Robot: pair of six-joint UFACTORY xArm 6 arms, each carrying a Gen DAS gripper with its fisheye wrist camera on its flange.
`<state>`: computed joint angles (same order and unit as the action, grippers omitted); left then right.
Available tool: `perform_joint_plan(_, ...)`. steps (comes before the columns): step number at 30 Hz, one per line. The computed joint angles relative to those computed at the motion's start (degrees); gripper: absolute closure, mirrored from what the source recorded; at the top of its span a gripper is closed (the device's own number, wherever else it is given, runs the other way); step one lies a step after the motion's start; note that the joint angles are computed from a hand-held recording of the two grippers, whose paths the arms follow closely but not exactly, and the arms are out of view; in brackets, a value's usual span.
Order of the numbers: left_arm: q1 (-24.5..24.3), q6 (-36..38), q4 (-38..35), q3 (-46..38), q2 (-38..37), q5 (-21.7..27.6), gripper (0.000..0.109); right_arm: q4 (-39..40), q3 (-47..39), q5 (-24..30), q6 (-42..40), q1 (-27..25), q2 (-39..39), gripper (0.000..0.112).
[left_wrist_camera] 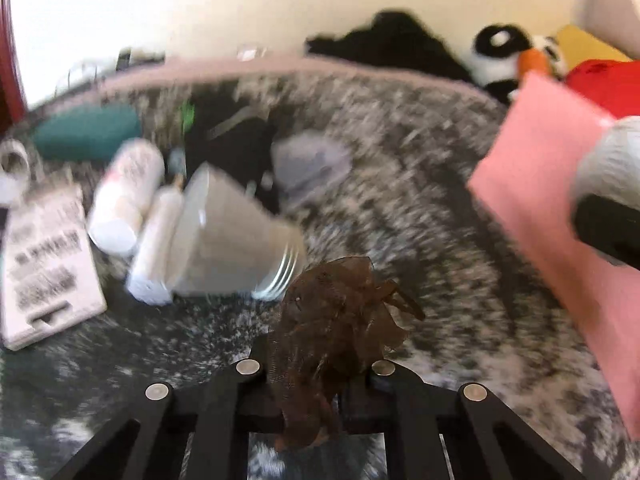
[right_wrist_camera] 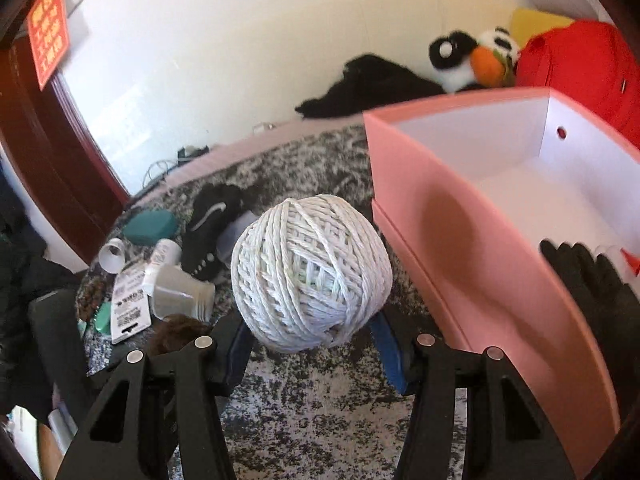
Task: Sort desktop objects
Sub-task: 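Carry the pouch and yarn ball into the pink box, opening both tools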
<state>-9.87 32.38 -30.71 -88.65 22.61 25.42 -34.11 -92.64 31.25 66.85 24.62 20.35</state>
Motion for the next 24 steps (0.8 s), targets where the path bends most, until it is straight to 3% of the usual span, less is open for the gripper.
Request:
perform_joint_plan(5, -2.1, 9.3, -8.8, 2.6, -5.7, -2.3, 0.099, -7.4, 5.3, 0.6, 6.5, -0.2, -6.4, 0.055)
perform_joint_plan(10, -6.0, 13.6, -13.8, -2.3, -5.7, 0.6, 0.099, -19.6, 11.8, 8.9, 13.8, 0.0, -15.5, 0.055)
perform_joint_plan(15, -12.2, 8.2, -9.8, -13.5, 0.1, 5.1, 0.098, -24.0, 17.9, 17.8, 19.0, -1.8, -22.9, 0.055)
perform_joint_plan(17, -14.5, 5.0, -6.9, -17.5, 2.6, 5.9, 0.094, -22.7, 20.4, 18.4, 20.3, -3.7, -25.1, 0.054)
perform_joint_plan(19, -16.2, -0.7, -2.2, -23.9, 6.9, 10.1, 0.086, -19.8, 21.7, 19.3, 21.2, -5.3, -26.3, 0.051)
perform_joint_plan(21, -16.6, -7.9, 2.9, -31.3, 12.0, 15.6, 0.056, -17.5, 22.7, 21.5, 22.5, -6.5, -27.3, 0.050)
perform_joint_plan(22, -16.7, -11.9, 5.5, -34.4, 14.2, 17.3, 0.032, -17.8, 23.9, 21.3, 24.2, -7.1, -28.5, 0.047)
perform_joint_plan(24, -16.4, -12.8, 3.9, -33.9, 14.5, 16.4, 0.021, -18.8, 27.0, 19.3, 28.1, -8.7, -31.2, 0.020)
